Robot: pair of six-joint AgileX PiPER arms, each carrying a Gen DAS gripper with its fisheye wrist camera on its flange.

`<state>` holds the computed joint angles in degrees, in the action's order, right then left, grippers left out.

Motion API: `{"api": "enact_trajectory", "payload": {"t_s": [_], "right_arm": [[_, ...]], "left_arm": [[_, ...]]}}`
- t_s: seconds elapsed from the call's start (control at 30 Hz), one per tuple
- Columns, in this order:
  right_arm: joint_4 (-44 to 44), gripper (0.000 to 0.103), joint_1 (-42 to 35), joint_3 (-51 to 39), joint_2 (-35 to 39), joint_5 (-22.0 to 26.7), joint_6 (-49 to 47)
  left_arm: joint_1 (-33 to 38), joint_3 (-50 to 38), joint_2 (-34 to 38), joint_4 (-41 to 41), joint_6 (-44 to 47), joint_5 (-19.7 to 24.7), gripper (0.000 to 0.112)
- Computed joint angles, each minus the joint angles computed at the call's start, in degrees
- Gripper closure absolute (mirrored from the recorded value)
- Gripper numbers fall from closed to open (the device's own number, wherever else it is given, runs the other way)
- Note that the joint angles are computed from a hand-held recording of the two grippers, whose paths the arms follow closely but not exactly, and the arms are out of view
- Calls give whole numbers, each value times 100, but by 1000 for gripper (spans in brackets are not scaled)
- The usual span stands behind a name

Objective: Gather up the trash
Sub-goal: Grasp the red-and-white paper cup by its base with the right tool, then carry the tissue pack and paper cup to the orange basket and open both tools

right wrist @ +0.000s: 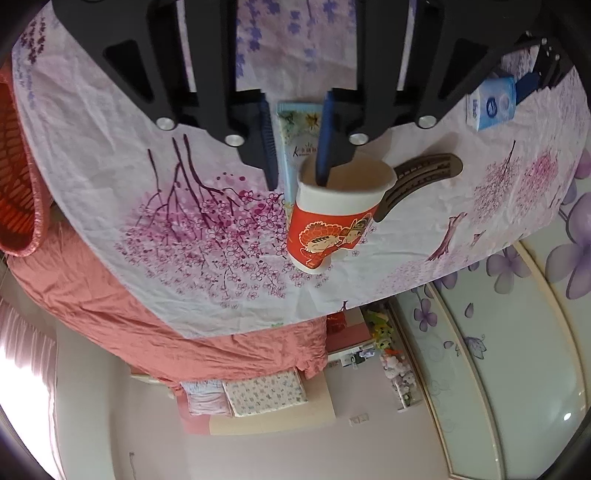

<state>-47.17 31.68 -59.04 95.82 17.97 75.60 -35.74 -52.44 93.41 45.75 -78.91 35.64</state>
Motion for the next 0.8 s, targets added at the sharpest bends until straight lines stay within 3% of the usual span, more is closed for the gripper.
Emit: {"api": "enact_trajectory", "payload": {"t_s": [0.03,0.17,0.43,0.7,0.8], "right_arm": [[-9,93,-3,-26,40,7,12],[-304,98,-47,159,-40,-214,320],[-1340,99,-132,696,-489,-492,1367],[-1278,99,-417,1111,-1030,-713,1407],[-2044,99,-433,1416,-1407,-622,2100]], "left_arm": [[-1,-2,2,0,-1,0,31],[-4,-7,5,-2,0,6,31],[4,-3,-5,-12,15,3,31],[11,7,-19,-16,14,-17,31],[5,24,-21,8,-33,-49,31]]}}
